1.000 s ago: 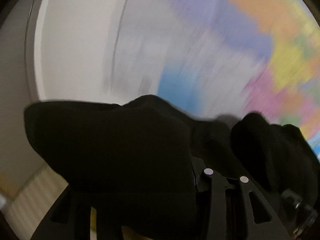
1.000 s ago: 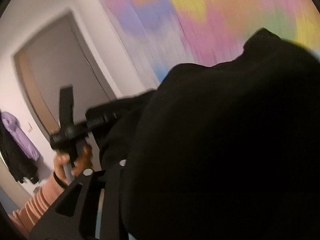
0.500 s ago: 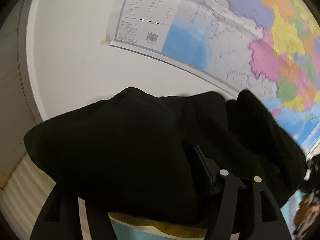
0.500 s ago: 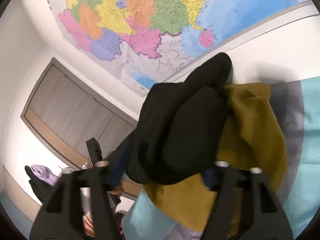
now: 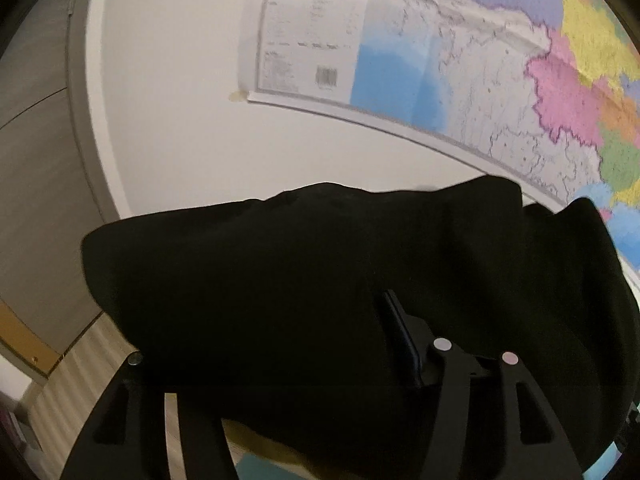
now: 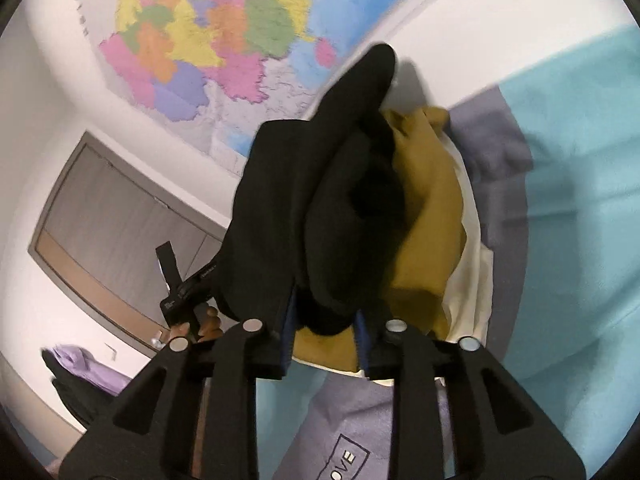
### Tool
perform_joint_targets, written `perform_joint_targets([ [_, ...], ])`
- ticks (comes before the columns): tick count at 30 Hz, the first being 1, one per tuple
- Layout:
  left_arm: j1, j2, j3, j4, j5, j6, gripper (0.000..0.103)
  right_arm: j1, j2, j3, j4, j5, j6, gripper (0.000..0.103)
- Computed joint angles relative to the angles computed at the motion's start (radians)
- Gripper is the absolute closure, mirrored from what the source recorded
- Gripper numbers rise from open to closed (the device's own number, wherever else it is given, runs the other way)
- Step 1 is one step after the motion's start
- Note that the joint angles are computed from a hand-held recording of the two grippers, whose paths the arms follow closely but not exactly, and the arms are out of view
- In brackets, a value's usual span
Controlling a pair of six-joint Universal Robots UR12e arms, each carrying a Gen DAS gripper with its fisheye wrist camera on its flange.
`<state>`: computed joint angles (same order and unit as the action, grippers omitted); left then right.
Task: Fold large clothes
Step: 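Lower the black jacket onto the mustard garment atop the stack with both grippers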
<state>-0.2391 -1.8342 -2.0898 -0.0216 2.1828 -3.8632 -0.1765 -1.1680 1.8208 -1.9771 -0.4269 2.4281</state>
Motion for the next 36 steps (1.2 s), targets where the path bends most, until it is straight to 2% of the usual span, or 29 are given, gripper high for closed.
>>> perform_joint_targets([
  [1, -0.011, 0.006, -0.003, -0.011, 0.027, -0.012, 0.043, -0.002, -0.013, 0.001, -0.006, -0.015, -0.025, 0.075],
  [2, -0.023, 0.007, -0.002, -0.017, 0.056, -0.018, 0.043, 0.012, -0.017, -0.003, -0.048, -0.025, -0.013, 0.073],
  [4, -0.053, 0.006, 0.000, -0.028, 0.126, -0.022, 0.041, 0.014, -0.029, -0.003, -0.085, -0.061, -0.043, 0.057],
  [6, -0.074, 0.004, -0.002, -0.036, 0.173, -0.029, 0.039, 0.018, -0.049, 0.007, -0.132, -0.108, -0.057, 0.046],
  [7, -0.087, 0.002, -0.005, -0.025, 0.197, -0.025, 0.038, 0.026, -0.054, 0.007, -0.163, -0.133, -0.051, 0.044],
  [12, -0.135, -0.005, -0.005, -0.012, 0.290, -0.002, 0.032, 0.016, -0.095, 0.028, -0.123, -0.174, -0.191, 0.044],
  [16, -0.177, -0.020, 0.005, 0.048, 0.364, 0.083, 0.027, 0.024, -0.113, 0.021, -0.064, -0.160, -0.282, 0.044],
  [17, -0.183, -0.022, 0.010, 0.066, 0.365, 0.107, 0.027, 0.026, -0.119, 0.026, -0.081, -0.155, -0.287, 0.044],
  [19, -0.195, -0.026, 0.016, 0.103, 0.369, 0.149, 0.025, 0.032, -0.122, 0.020, -0.057, -0.133, -0.324, 0.045],
  [22, -0.203, -0.032, 0.030, 0.142, 0.343, 0.203, 0.025, 0.048, -0.120, 0.016, -0.118, -0.122, -0.300, 0.046],
  [24, -0.202, -0.040, 0.044, 0.134, 0.331, 0.214, 0.025, 0.058, -0.107, 0.005, -0.162, -0.101, -0.255, 0.046],
  [31, -0.194, -0.064, 0.071, 0.102, 0.278, 0.200, 0.025, 0.111, -0.025, -0.063, -0.367, -0.109, -0.009, 0.046],
  [33, -0.189, -0.069, 0.079, 0.096, 0.260, 0.206, 0.025, 0.135, 0.005, -0.084, -0.486, -0.171, 0.091, 0.046],
  [34, -0.185, -0.073, 0.085, 0.076, 0.257, 0.197, 0.025, 0.143, 0.015, -0.092, -0.499, -0.192, 0.094, 0.046],
  [36, -0.170, -0.070, 0.082, 0.054, 0.206, 0.181, 0.025, 0.164, 0.040, -0.127, -0.456, -0.276, 0.089, 0.049],
])
